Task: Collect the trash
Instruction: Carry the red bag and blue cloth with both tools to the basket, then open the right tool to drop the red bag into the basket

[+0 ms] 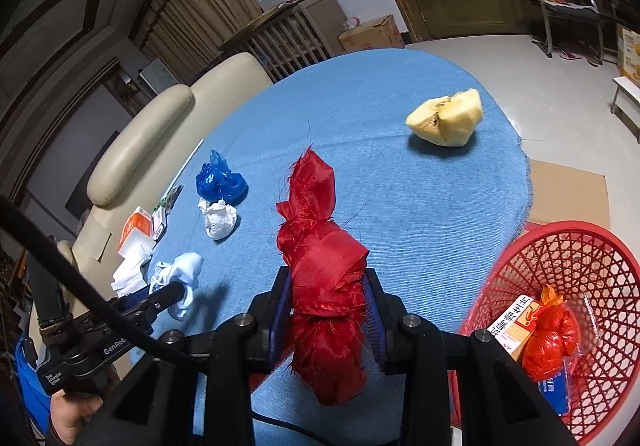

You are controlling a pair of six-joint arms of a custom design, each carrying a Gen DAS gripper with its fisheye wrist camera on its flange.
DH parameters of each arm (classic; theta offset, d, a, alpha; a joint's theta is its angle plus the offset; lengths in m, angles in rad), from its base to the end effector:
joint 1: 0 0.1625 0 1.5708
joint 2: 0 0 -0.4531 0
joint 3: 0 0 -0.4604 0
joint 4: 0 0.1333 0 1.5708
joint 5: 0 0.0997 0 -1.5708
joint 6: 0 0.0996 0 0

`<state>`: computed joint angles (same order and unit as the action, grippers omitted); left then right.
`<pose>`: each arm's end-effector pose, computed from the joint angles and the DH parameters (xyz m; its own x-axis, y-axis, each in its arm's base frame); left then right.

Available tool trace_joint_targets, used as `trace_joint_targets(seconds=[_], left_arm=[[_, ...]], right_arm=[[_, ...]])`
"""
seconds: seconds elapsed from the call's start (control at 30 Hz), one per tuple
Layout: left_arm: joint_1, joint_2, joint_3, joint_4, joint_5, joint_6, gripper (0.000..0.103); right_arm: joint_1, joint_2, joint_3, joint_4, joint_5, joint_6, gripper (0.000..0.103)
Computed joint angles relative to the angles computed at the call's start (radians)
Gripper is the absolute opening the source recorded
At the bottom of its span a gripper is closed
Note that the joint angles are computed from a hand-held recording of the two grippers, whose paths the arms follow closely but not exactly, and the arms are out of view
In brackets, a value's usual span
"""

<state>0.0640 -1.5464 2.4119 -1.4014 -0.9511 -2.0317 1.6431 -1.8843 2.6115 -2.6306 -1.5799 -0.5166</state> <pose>-0.2779 -0.2093 0.1378 -0.6549 -0.4048 -0.6382 0.1731 0.7417 -0.6480 0.1560 -0.3205 0.2259 -0.8337 -0.5259 0.1688 -0.5521 0.7855 -0.2796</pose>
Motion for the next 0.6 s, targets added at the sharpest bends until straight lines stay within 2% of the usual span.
trace_joint_targets(seconds=[0.3, 0.6], left_arm=[[0.039, 0.077, -0.033, -0.093, 0.05, 0.109, 0.036], [0.076, 0.174, -0.069, -0.26, 0.118, 0.269, 0.036]], right_arm=[[-0.08, -0.084, 0.0, 0.027, 0.008, -0.026, 0.037], [-0.23, -0.215, -0.011, 0.021, -0.027, -0.063, 0.037]])
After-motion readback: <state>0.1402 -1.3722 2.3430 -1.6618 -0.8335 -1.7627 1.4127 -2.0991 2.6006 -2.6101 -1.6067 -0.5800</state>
